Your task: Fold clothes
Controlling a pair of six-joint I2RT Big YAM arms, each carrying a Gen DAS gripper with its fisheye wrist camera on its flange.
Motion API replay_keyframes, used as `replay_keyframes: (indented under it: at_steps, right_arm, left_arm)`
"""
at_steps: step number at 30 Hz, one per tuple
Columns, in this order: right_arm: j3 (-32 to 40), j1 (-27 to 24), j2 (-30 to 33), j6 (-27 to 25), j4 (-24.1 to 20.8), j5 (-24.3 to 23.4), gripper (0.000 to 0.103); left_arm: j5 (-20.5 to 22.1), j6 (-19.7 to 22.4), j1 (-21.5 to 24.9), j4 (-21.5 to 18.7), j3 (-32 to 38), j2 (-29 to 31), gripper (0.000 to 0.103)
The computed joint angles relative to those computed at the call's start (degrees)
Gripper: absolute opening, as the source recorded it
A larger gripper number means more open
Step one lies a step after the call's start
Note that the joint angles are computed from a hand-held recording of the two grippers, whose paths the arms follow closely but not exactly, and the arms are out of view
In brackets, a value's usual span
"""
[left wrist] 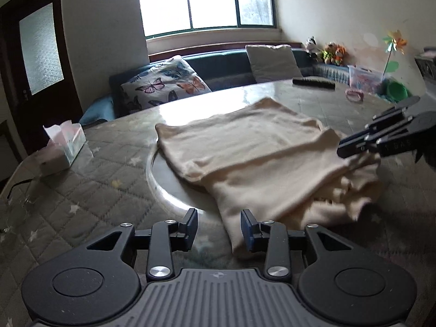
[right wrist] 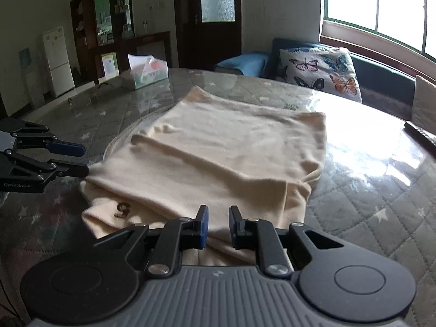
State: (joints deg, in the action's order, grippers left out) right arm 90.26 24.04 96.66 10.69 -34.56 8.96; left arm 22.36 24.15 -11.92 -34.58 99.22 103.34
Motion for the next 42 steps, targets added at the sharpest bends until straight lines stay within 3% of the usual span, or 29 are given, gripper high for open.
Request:
replay_keyframes:
  at_steps: [7,10,13,22,29,35,42]
  right_arm:
    - [0.91,-0.60,1.13,1.68,-0.63,0.44,0.015]
    - [0.26,-1.03,0.94,2.35,-1.13,0.22,0.016]
    - [-0.36,-1.36,0.41,2.61,-0.70,-0.50,0.016]
    - [-0.50,-2.61,0.52,4.57,0.25,-1.82,0.016]
    - [-2.05,-2.06,-1.54,2.37,-0.45,-1.76,0.016]
    - [-3.95,-0.83,-3.03,0.17,0.01,0.25,0.017]
    - [-5.90,0.49,-5.42,-2.33,-0.45,2.16,0.017]
  left_arm:
    - [-0.18,-2.32,-2.10,-3.50,7.97,5.90,0.024]
    - [-2.22,-2.58,-2.20,-5.27,9.77,7.52,0.024]
    - [-1.52,-3.96,-1.97,-5.82,11.22,7.98,0.024]
    - [-2.65,-2.49,-3.01,-8.76,17.28,11.95,0.024]
    - [-1.79,3.88,-2.36,-3.90,7.98,5.03,0.027]
    - [0.44,10.85,-2.05,-1.05,-1.15,-1.70,0.046]
    - [0.47,17.32,-3.58,1.34,-7.86,-5.12,0.048]
